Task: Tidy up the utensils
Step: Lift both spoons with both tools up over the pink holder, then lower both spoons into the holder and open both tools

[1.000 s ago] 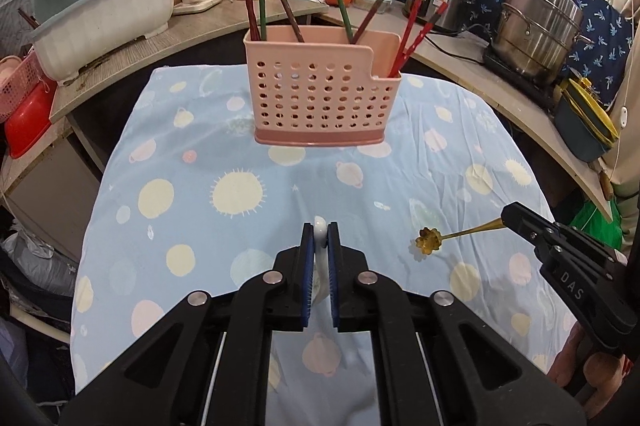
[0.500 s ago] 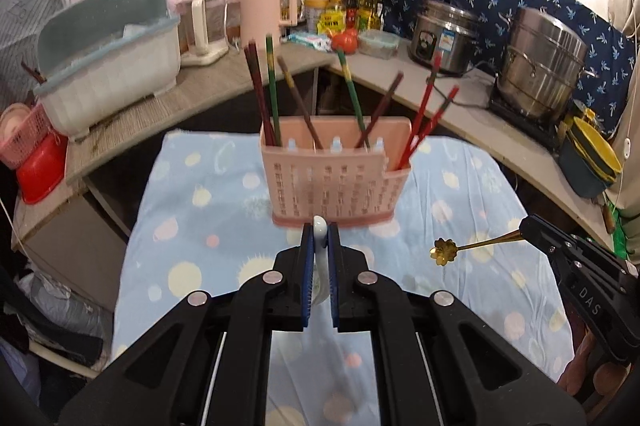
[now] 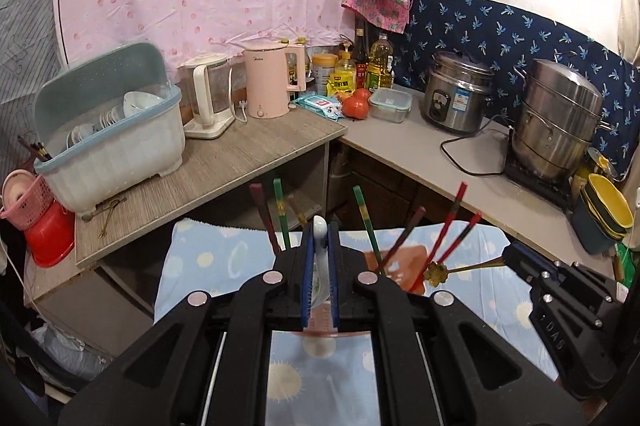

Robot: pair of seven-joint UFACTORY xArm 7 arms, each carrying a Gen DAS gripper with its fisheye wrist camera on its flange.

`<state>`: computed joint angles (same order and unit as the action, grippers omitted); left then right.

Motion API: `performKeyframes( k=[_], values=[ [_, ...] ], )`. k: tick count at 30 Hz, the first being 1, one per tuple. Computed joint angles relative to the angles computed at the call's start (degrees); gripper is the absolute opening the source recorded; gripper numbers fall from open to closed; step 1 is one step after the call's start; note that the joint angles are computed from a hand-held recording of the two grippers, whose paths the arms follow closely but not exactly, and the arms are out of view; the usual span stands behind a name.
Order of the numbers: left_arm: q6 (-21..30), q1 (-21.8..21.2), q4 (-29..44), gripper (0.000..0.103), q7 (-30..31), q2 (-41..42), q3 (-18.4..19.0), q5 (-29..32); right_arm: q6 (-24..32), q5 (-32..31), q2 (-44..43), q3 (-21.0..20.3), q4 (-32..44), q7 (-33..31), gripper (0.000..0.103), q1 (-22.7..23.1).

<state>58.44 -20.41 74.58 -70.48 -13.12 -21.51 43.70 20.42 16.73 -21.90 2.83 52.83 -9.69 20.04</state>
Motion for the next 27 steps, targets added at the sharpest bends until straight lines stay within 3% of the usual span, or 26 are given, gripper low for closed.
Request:
performKeyframes(
  k=[20,27],
  values=[
    [-10.54,1.44,-4.36,0.006,1.25,4.96,6.46,-5.09,-0.38,-3.23,11.83,3.19,5.16,2.15,0.002,-2.04],
    [-10.89,1.7,-4.78,0.006,1.61,5.93,6.7,-5.58,-0.53,-3.19,13.18,3.59,5.12,2.09,0.002,-2.11]
  ],
)
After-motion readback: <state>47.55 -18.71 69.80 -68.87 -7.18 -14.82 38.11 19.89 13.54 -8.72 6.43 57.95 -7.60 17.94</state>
